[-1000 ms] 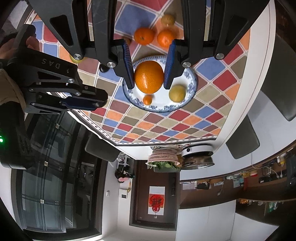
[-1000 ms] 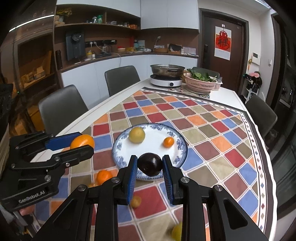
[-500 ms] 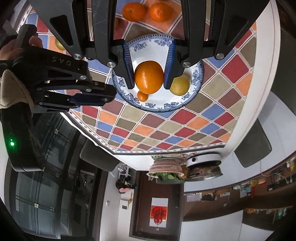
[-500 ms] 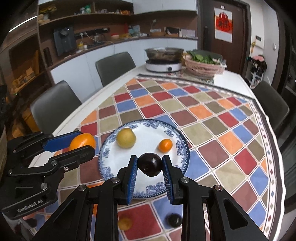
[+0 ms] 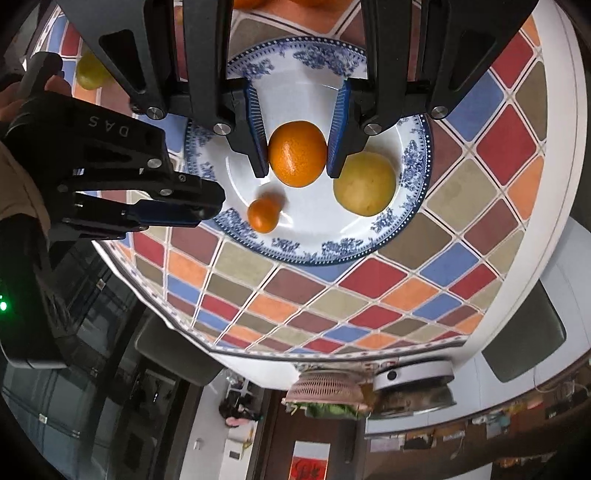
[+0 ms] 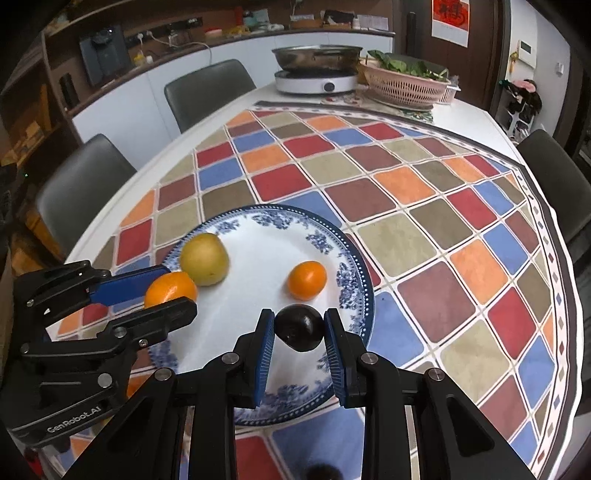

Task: Organize fruits
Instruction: 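Carry the orange onto the plate and open the left tool while the right tool carries the plum, then lower the dark plum onto the plate and open the right tool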

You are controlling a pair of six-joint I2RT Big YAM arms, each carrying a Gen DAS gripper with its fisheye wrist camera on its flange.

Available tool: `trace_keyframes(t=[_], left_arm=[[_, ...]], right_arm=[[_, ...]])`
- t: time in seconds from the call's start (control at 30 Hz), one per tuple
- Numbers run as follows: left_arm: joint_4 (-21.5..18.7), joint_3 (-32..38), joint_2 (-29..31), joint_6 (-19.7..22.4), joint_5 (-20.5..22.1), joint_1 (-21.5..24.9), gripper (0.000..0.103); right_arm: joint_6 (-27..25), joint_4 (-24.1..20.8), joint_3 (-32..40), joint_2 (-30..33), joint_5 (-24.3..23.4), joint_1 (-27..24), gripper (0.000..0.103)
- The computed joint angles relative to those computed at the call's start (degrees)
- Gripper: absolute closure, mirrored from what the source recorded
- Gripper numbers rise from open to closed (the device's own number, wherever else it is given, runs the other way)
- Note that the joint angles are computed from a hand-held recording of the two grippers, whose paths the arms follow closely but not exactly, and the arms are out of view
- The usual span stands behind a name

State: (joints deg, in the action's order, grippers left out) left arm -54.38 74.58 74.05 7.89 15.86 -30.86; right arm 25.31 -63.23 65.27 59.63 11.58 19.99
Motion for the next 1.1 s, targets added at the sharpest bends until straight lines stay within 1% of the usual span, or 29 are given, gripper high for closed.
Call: trace_keyframes(t=[0.17,0.33,0.37,0.4,0.43,0.5,0.6,0.7,0.73,0.77,0.8,0.83,0.9,1.0,1.1], left_arm=[[-0.88,0.8,1.88,0.43,-0.88,-0.26,0.071],[-0.92,1.2,2.65,1.19,-2.16,-0.51,0.071],[-0.99,1.27,2.74,1.23,-2.36,-0.51,0.07],[-0.77,1.2,2.68,1.22,-2.39,-0.45,0.067],[-0.68,1.19,2.6,1.2,-2.47,-0.42,0.064],[-0.32,1.11,2.32,1.29,-2.94,-0.38,0.062],[-0.36,1.22,1.82,1.27,-3.52,-0.07,0.061],[-0.5,1.12,0.91,1.38,-4.08,0.16,0.059],[-0.41,1.05,0.61,1.51,-4.17,0.24,0.057],[-0.09,0.8,-0.1,1.67,-4.54,0.3,0.057],[0.1,0.66,-0.57,1.74,-4.78,0.39,0.056],[0.24,0.54,-1.17,1.68,-5.08,0.48,0.056],[0.13,0.46,-2.27,1.52,-5.24,0.67,0.056],[0.17,0.11,-4.22,1.54,-6.07,0.87,0.051],[0.4,-0.53,-6.55,0.96,-5.49,1.4,0.049]], right_arm=[[-0.24,0.73,-0.36,1.61,-2.87,-2.02,0.075],[0.07,1.41,-0.96,2.4,-4.08,-2.55,0.074],[0.21,1.51,-1.04,2.44,-4.16,-2.56,0.074],[0.24,1.63,-1.12,2.44,-4.26,-2.58,0.074],[0.12,1.71,-1.13,2.49,-4.16,-2.53,0.074],[-0.03,1.63,-0.98,2.61,-3.87,-2.41,0.074],[0.07,1.26,-0.73,2.56,-3.61,-2.28,0.074],[0.6,0.88,-0.61,1.95,-3.1,-1.84,0.074],[0.81,0.76,-0.57,1.7,-3.11,-1.73,0.073],[0.94,0.72,-0.54,1.5,-3.08,-1.62,0.07],[1.02,0.66,-0.47,1.27,-2.93,-1.44,0.062],[1.2,0.83,-0.4,0.86,-2.11,-0.99,0.059],[1.25,0.52,-0.01,0.56,-0.93,-0.37,0.059],[2.01,0.11,0.67,-0.38,-0.18,0.64,0.059],[3.31,-0.71,1.37,-1.71,1.99,2.46,0.059]])
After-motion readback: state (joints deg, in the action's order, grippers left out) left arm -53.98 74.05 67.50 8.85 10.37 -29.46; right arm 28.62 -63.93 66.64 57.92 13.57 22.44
